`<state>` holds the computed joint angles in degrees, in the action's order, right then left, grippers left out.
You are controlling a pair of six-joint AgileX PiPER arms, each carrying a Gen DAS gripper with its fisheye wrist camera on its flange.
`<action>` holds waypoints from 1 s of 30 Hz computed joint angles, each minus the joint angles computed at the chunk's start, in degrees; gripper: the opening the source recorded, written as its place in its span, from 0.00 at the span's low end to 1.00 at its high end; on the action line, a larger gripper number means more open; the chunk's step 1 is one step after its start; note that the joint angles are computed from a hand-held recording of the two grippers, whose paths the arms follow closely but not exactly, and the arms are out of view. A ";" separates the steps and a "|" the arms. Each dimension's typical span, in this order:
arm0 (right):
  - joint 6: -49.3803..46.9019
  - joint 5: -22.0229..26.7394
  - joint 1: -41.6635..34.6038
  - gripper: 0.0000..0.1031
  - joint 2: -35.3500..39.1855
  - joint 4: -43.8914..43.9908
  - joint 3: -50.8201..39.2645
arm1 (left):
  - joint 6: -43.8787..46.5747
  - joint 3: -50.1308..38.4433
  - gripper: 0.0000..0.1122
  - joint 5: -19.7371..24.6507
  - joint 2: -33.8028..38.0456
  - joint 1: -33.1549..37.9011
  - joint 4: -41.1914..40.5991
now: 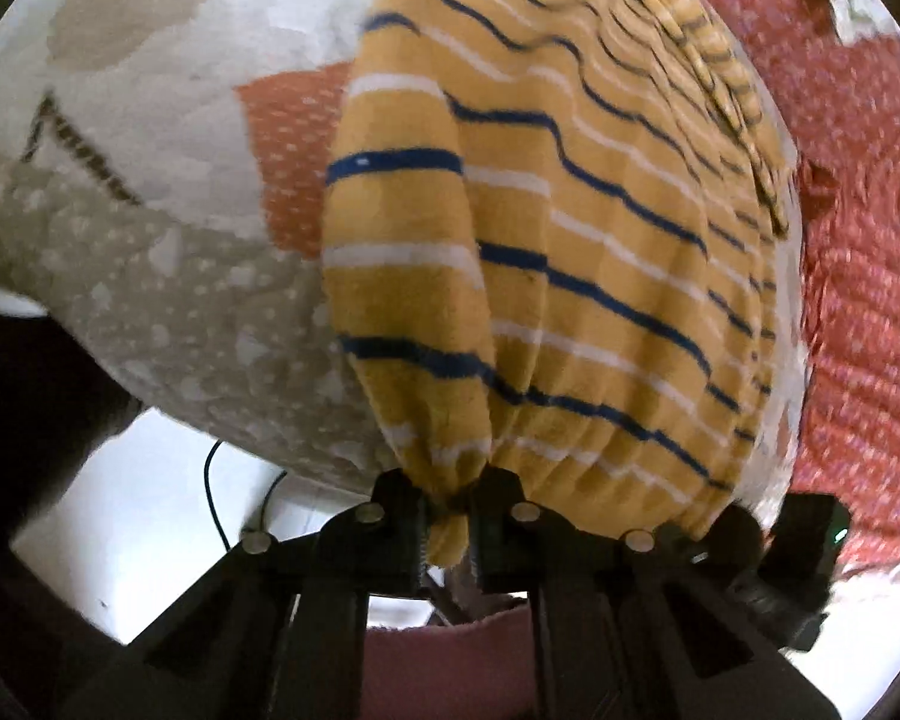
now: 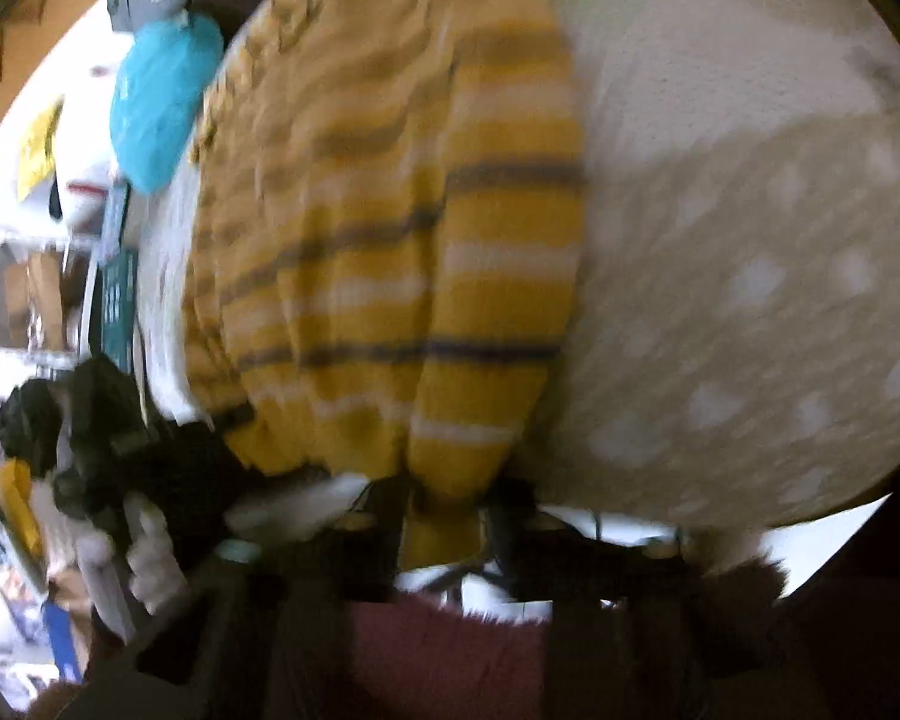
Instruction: Fold small clothes
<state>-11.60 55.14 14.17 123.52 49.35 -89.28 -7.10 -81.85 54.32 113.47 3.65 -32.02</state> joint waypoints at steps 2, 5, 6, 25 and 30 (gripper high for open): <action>0.63 -0.54 1.08 0.10 -0.36 -2.08 -1.08 | 0.45 1.18 0.08 0.14 -0.97 2.65 -2.23; -3.43 0.06 -0.21 0.09 -2.65 2.50 -0.05 | 1.55 4.11 0.08 0.25 -4.11 5.35 -5.19; -4.10 0.63 -0.58 0.09 -3.33 3.40 0.33 | 1.87 5.42 0.08 0.02 -5.94 5.80 -5.50; -7.45 8.24 -2.03 0.09 -12.54 3.63 6.96 | 5.56 13.82 0.08 2.92 -19.01 10.24 -10.20; -4.43 7.05 -2.47 0.09 -7.46 3.73 -6.79 | 1.18 -3.88 0.08 5.36 -10.85 7.81 -6.46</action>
